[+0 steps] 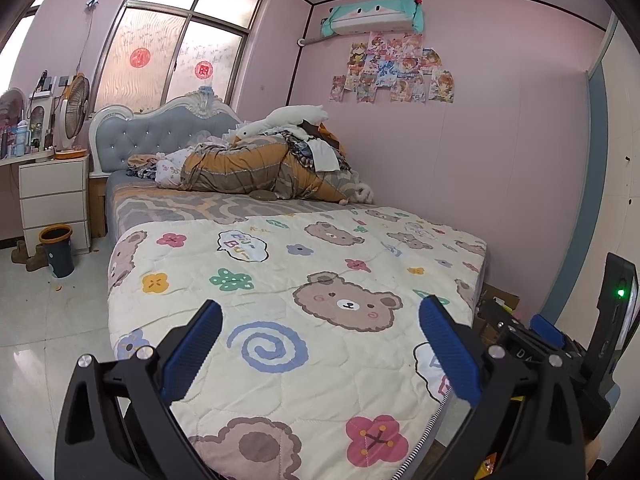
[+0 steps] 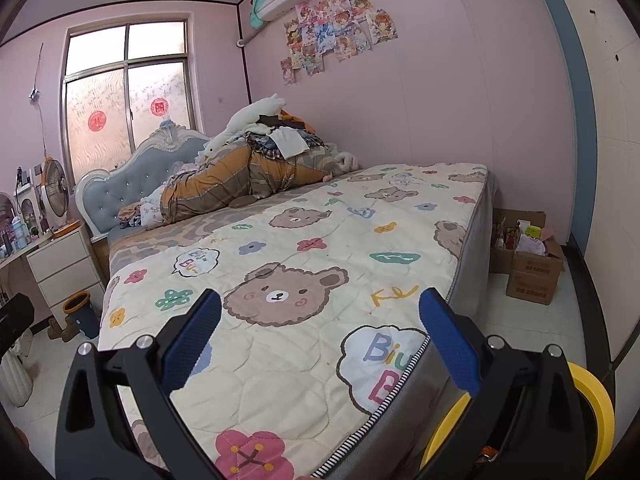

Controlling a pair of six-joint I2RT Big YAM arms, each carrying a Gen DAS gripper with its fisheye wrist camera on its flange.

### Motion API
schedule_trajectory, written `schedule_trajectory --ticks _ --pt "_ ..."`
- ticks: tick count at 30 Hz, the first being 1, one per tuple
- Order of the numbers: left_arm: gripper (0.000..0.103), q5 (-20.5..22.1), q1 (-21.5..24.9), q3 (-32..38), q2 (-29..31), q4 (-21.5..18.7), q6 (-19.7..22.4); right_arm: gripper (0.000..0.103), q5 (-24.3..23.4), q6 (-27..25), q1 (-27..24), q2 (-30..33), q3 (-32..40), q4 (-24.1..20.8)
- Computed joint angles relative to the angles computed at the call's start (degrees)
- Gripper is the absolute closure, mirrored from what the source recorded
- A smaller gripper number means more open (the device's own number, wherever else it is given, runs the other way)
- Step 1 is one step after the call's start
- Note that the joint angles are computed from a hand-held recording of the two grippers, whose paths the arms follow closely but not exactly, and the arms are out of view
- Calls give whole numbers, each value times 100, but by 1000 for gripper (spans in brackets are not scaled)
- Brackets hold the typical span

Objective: Collect trash

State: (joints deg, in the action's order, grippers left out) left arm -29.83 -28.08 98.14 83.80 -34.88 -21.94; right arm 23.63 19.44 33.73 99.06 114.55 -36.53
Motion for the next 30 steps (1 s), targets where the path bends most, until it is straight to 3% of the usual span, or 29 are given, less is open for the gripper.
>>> schedule_trajectory --ticks 30 --pt "8 70 3 -21 66 -44 -53 8 -44 112 -37 75 -12 -99"
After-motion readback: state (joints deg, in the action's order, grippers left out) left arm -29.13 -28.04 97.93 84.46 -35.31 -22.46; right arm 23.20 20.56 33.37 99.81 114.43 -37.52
